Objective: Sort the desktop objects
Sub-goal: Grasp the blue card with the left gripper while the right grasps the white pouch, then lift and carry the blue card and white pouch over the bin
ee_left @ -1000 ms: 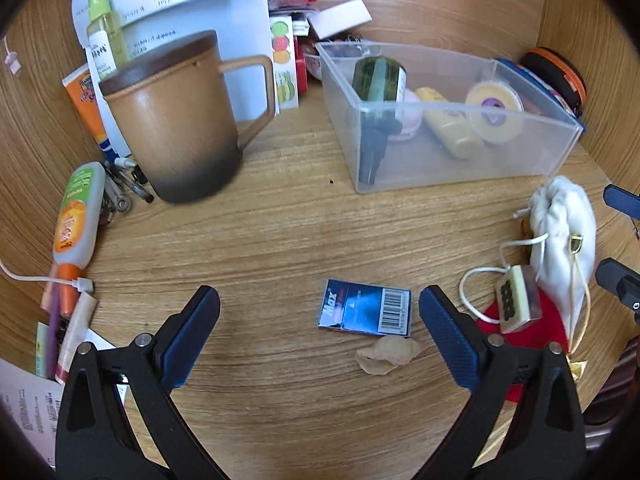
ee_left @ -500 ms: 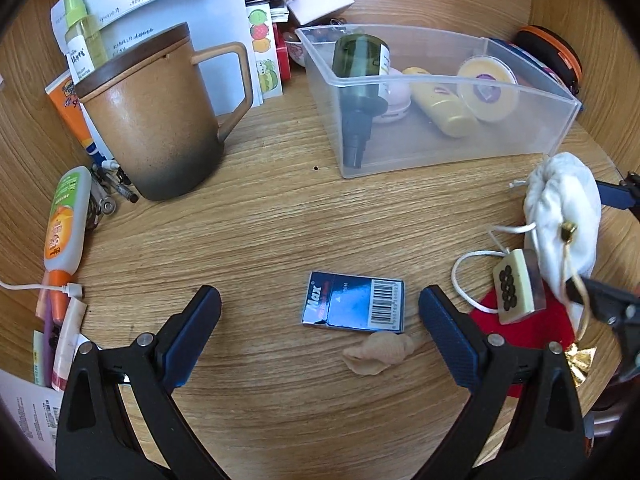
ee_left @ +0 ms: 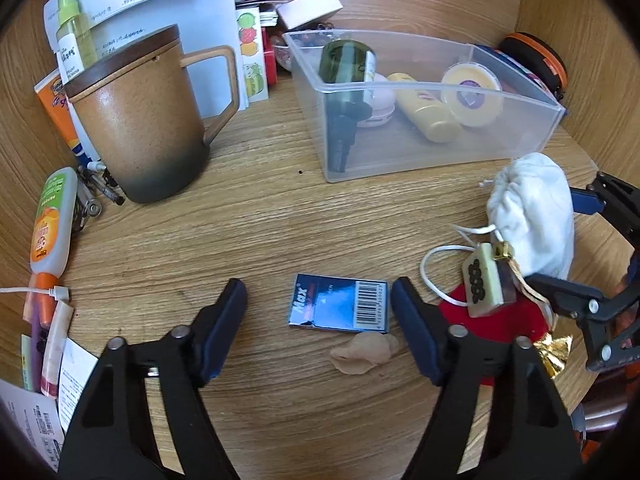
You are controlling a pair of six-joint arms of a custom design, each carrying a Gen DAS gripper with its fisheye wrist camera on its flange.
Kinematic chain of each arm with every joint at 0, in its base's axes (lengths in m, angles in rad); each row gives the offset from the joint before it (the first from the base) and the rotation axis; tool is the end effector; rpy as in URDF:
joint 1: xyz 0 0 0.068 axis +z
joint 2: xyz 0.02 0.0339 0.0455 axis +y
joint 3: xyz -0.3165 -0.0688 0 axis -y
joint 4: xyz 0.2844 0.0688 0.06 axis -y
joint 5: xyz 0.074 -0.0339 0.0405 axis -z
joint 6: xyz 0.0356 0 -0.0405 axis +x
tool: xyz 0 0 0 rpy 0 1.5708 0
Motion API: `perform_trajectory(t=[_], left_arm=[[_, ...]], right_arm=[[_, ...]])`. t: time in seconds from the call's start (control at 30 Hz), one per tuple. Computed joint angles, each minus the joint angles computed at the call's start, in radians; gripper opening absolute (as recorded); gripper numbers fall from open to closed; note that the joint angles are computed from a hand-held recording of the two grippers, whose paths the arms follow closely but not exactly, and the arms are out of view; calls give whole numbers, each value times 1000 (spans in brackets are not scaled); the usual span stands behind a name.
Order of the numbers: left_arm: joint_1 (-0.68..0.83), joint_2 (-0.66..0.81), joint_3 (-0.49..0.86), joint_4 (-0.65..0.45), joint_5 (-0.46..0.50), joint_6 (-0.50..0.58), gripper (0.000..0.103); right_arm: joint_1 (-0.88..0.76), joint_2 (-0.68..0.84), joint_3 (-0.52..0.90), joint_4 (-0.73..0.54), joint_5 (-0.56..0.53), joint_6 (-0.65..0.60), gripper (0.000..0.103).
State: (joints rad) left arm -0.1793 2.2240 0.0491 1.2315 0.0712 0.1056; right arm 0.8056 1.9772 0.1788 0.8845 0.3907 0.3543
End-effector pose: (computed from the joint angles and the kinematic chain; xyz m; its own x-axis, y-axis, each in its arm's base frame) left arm 0.1614 -0.0318 0.0080 -0.7691 0.2462 -0.5898 0.3017 0.9534 0.0046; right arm 0.1516 0.1382 0.0289 -0.6899 -0.2553 -0.6774 -0.2841 0.9562 -0.0710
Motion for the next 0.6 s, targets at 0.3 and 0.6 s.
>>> perform_trajectory(t=[0.3, 0.6], left_arm=[[-41, -22, 1, -16, -9, -11, 47], [-69, -49, 11, -43, -35, -31, 47]], right_arm=[[-7, 2, -29, 66, 13, 22, 64], [-23, -74, -84, 67, 60, 69, 58]])
